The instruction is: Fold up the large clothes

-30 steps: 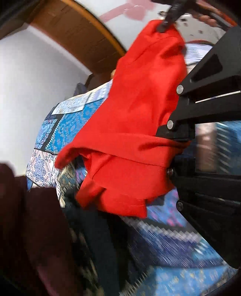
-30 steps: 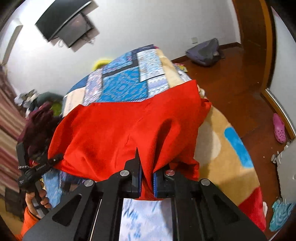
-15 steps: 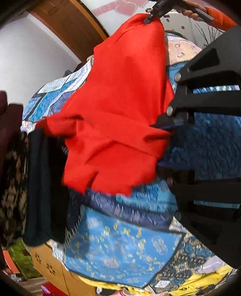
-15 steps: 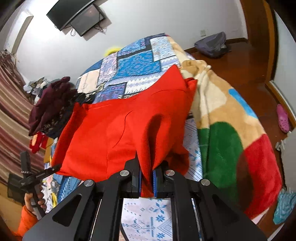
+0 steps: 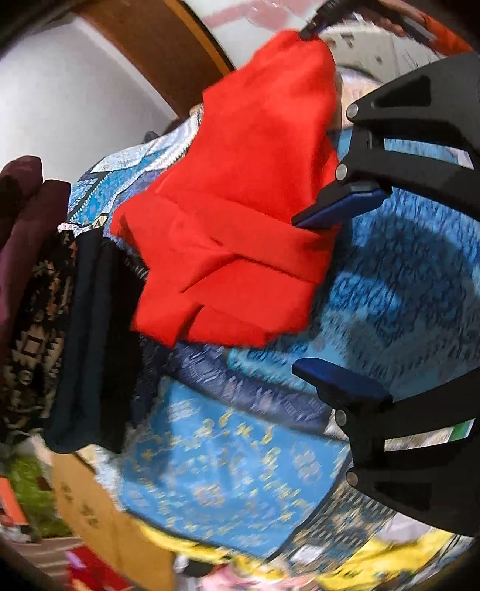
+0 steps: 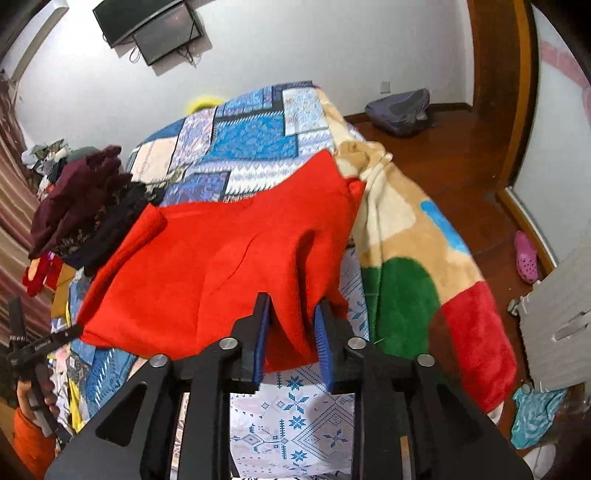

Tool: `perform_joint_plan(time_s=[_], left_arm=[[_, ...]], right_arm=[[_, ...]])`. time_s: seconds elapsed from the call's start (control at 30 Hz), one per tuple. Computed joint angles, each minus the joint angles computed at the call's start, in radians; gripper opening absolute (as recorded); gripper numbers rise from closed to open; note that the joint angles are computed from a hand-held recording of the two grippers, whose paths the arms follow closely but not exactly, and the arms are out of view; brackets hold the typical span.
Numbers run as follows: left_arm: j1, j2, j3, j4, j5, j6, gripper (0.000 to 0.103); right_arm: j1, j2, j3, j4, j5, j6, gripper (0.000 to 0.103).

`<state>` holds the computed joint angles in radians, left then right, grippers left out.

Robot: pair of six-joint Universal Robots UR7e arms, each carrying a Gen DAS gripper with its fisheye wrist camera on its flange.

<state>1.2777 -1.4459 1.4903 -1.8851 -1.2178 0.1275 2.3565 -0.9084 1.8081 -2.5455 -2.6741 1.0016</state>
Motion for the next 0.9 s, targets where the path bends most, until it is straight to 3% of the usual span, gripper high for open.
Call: perform_joint_plan(time_s=[0.17, 0.23, 0.27, 0.4, 0.6, 0.73, 0.9], left_arm=[[0.032, 0.007, -0.008, 0.081, -0.110, -0.111, 0.071], [0.048, 0.016, -0.013, 0.102, -0.152, -0.140, 0.071], [0.051, 0.020, -0.009, 0.100, -0.162, -0.150, 0.071], [0.030, 0.026, 0.026, 0.018, -0.136, -0.135, 0.071], [0.011, 0.068, 0.044, -0.108, -0.089, -0.148, 0.076], [0.015, 0.083, 0.043, -0.158, -0.104, -0.195, 0.077], [0.035, 0.081, 0.012, -0.113, -0.228, -0.188, 0.077]], right_arm=[[0.034, 0.010, -0.052, 0.142, -0.112, 0.066, 0.039], [0.041, 0.026, -0.068, 0.105, -0.129, 0.027, 0.054], [0.041, 0.036, -0.076, 0.074, -0.129, -0.010, 0.056], [0.013, 0.090, -0.135, -0.056, -0.032, -0.214, 0.056], [-0.058, 0.210, -0.291, -0.049, 0.174, -0.427, 0.056], [-0.099, 0.285, -0.385, 0.025, 0.245, -0.476, 0.056], [-0.129, 0.337, -0.425, 0.095, 0.240, -0.459, 0.057]])
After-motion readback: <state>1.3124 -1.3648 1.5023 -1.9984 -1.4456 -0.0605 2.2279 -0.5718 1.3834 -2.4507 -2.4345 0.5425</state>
